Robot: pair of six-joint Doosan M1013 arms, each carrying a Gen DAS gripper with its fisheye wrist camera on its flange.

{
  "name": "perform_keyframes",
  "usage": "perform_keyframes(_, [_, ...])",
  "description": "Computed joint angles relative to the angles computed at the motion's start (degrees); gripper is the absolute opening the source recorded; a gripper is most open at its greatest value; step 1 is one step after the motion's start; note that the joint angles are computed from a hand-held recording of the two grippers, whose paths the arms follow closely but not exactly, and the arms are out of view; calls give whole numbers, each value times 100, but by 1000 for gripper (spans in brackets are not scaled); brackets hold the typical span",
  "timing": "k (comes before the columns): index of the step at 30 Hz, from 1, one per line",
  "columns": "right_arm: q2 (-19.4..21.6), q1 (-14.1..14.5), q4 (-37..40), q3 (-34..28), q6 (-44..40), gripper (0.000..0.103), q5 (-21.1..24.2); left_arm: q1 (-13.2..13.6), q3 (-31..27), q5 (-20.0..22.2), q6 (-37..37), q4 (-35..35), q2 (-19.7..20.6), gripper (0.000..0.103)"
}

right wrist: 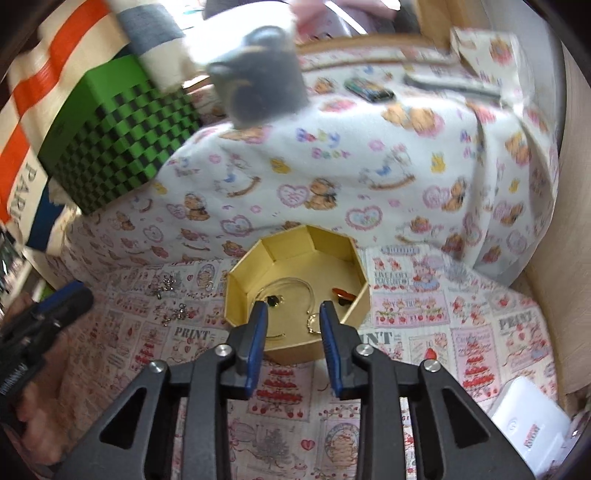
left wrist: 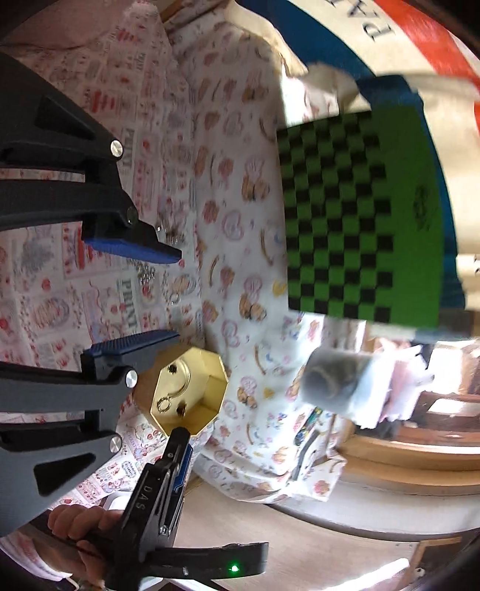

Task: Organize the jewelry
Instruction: 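Raise both open tools away from the gold box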

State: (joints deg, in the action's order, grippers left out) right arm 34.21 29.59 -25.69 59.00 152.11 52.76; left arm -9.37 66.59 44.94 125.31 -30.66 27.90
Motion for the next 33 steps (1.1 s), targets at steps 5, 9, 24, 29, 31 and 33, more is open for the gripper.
perform_keyframes(5, [103,153,-517,-171,-44,29,177,75,223,-467,280,-140,-48,44])
perform_keyframes(9, [110,224,-909,-138,172,36,122,105,350,-770,282,-117,-63,63])
perform_keyframes(24, [207,414,-2380,-51,1289,74,256,30,864,-1689,782,-106,-211,96])
perform_keyframes(29, [206,431,-2506,-17,1404,83,261,-2,1023,-2058,788,-118,-267,102])
perform_keyframes(31, [231,444,-2561,-52,1307,89,300,-20,1117,-2319,947,-225,-296,102])
perform_keyframes(33, [253,476,-2774,-63,1353,95,354,-20,1201,-2506,1394,-618,-325,102])
